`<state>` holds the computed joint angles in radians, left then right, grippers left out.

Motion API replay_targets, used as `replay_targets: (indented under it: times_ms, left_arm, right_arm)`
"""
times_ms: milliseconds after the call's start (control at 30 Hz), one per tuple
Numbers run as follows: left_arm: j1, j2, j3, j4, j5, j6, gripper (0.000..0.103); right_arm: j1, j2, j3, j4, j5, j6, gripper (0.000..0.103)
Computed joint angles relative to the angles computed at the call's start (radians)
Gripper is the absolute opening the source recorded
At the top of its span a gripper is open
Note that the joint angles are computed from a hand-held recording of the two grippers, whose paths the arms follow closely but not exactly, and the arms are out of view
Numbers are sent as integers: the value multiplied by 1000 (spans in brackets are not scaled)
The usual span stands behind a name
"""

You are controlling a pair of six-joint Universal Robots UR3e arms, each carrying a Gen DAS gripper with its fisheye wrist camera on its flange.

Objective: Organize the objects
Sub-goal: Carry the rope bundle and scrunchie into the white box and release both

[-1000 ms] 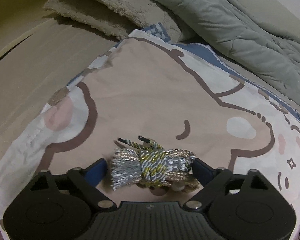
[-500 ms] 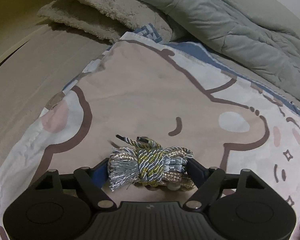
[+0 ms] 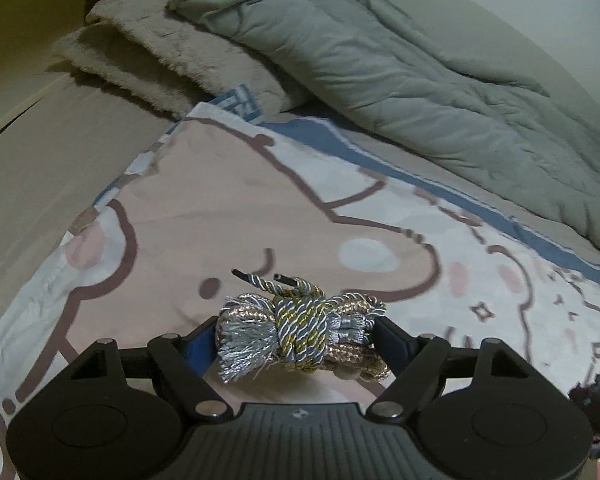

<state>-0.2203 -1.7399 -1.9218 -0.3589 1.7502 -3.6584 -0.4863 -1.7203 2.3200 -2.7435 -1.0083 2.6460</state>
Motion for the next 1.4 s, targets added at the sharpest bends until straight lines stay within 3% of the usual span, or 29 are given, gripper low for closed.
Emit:
replay_targets:
  times_ms: [400, 733, 1000, 1133, 1400]
  left_arm:
    - [-136, 61, 73, -92, 28, -2, 81]
    - [-226, 73, 148, -142, 44, 3, 81]
    - [-296, 1, 259, -160, 42, -3, 81]
    - [-336, -46, 330, -173, 45, 0, 81]
    - [-419, -177, 534, -227, 42, 8, 81]
  right_arm:
    - [-167, -306, 33, 291, 159, -155, 55]
    - [-363, -555, -24, 718, 286, -360, 55]
    - [-613, -702, -179, 1291, 384, -701, 55]
    - [-746, -706, -263, 1561, 395, -929, 55]
    - [-919, -646, -325, 1728, 387, -1115, 55]
